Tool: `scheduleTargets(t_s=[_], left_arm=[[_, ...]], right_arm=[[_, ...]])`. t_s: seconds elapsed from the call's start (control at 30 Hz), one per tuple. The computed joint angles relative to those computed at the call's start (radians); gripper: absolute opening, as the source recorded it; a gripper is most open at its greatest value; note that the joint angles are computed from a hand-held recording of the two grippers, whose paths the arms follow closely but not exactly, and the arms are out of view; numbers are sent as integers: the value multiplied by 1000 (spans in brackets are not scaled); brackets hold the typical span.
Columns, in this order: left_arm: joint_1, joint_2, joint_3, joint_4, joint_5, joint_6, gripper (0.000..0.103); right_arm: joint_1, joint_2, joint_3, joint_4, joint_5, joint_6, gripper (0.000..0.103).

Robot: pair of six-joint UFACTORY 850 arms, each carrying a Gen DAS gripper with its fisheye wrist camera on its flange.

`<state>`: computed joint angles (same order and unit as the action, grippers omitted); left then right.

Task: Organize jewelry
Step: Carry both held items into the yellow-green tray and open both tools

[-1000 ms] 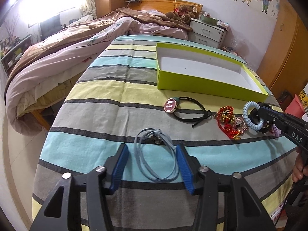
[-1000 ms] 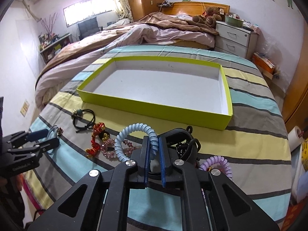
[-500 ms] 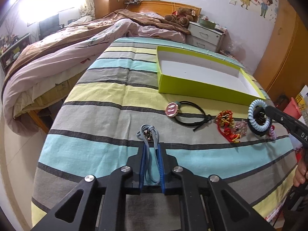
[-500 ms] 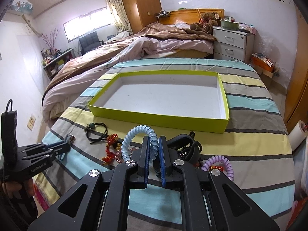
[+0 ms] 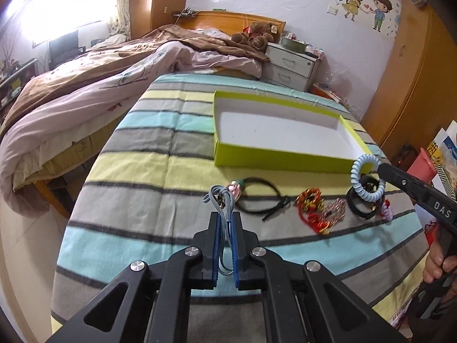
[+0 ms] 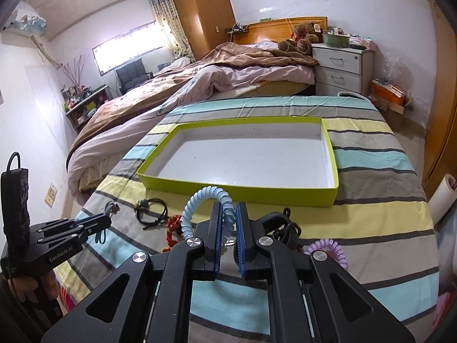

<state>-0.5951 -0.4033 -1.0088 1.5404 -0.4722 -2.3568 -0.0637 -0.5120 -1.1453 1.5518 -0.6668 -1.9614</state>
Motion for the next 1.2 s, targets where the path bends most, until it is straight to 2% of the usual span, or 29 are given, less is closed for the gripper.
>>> scheduleTargets(t_s=[0.17,0.33,0.57,0.67,0.9,1.1,1.2], left_arm=[[21,0,-34,-11,5,63,7],[69,-24,-96,-14,52,112,7],[126,-97,-225,-80,103,272,7],[152,-135,-281,-114,147,335,7],[194,-245,-419,-355,196,613,7],[217,-327,-514,-592,196,866,7],[221,-350,-540,-645,193,932,7]], right_arm=[[7,-11,-35,-7,16,36,10],[19,-48,-111,-40,47,112,10],[35,-124,-248,-120,104,228,10],[45,-166,-316,-188,135,302,10],[64,-280,-486,-396,167,528,10],[76,-355,-590,-559,170,683,10],[80,-384,-633,-620,162,736,10]])
